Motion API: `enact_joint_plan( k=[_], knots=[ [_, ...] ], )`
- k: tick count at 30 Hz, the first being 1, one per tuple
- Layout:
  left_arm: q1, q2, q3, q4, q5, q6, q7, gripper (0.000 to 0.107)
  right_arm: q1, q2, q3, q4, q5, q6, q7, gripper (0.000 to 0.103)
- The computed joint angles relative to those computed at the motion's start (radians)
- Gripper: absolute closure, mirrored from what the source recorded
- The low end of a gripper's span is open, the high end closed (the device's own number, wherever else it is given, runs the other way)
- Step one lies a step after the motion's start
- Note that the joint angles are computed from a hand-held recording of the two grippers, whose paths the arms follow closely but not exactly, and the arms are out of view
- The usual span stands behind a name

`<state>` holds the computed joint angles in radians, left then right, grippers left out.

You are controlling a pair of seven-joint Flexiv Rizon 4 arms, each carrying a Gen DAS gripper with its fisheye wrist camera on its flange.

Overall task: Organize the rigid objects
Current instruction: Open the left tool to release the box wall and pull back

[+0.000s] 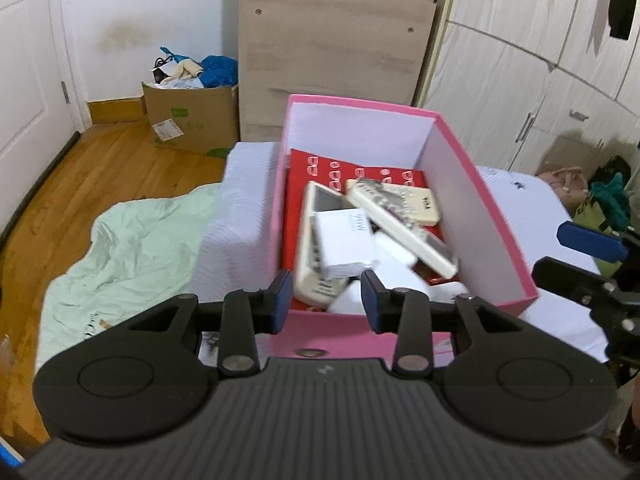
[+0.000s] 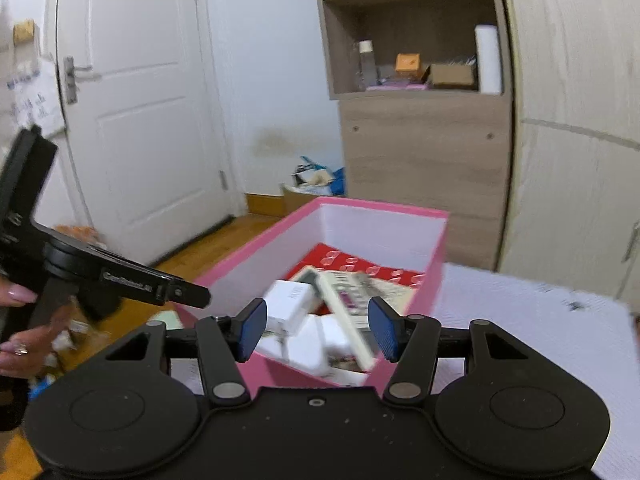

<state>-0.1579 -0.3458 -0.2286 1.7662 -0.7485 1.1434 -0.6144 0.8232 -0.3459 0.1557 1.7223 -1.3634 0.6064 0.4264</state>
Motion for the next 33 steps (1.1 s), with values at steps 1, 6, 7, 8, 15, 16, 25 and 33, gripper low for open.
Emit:
enact_joint_plan(
  k=[1,6,7,8,15,16,25,33],
  knots=[
    [0.002,0.009,-0.012,0.016,-0.027,0.012,0.016,0.070,0.005,0.006,0.003,0.004,0.000,-0.012,0.002,0.041],
    [-0.015,0.043,-0.053,0.081,-0.158,0.103,0.112,0.067,0.037,0.028,0.023,0.013,0.019,-0.124,0.006,0.041],
    [-0.017,0.048,-0.056,0.087,-0.182,0.100,0.126,0.066,0.043,0.029,0.027,0.012,0.027,-0.148,0.004,0.041],
    [-0.021,0.052,-0.058,0.091,-0.207,0.095,0.140,0.066,0.047,0.033,0.031,0.014,0.033,-0.165,0.004,0.041],
    [-0.075,0.062,-0.048,0.113,-0.317,0.140,0.208,0.066,0.078,0.048,0.051,0.012,0.043,-0.293,0.042,0.039],
    [-0.079,0.061,-0.044,0.113,-0.318,0.137,0.206,0.066,0.080,0.049,0.053,0.013,0.041,-0.301,0.047,0.037],
    [-0.113,0.064,-0.056,0.148,-0.335,0.237,0.230,0.053,0.090,0.052,0.070,0.039,0.053,-0.369,0.100,0.030],
    [-0.153,0.076,-0.105,0.190,-0.528,0.374,0.420,0.037,0.127,0.022,0.067,0.044,0.023,-0.469,0.116,0.002]
  ],
)
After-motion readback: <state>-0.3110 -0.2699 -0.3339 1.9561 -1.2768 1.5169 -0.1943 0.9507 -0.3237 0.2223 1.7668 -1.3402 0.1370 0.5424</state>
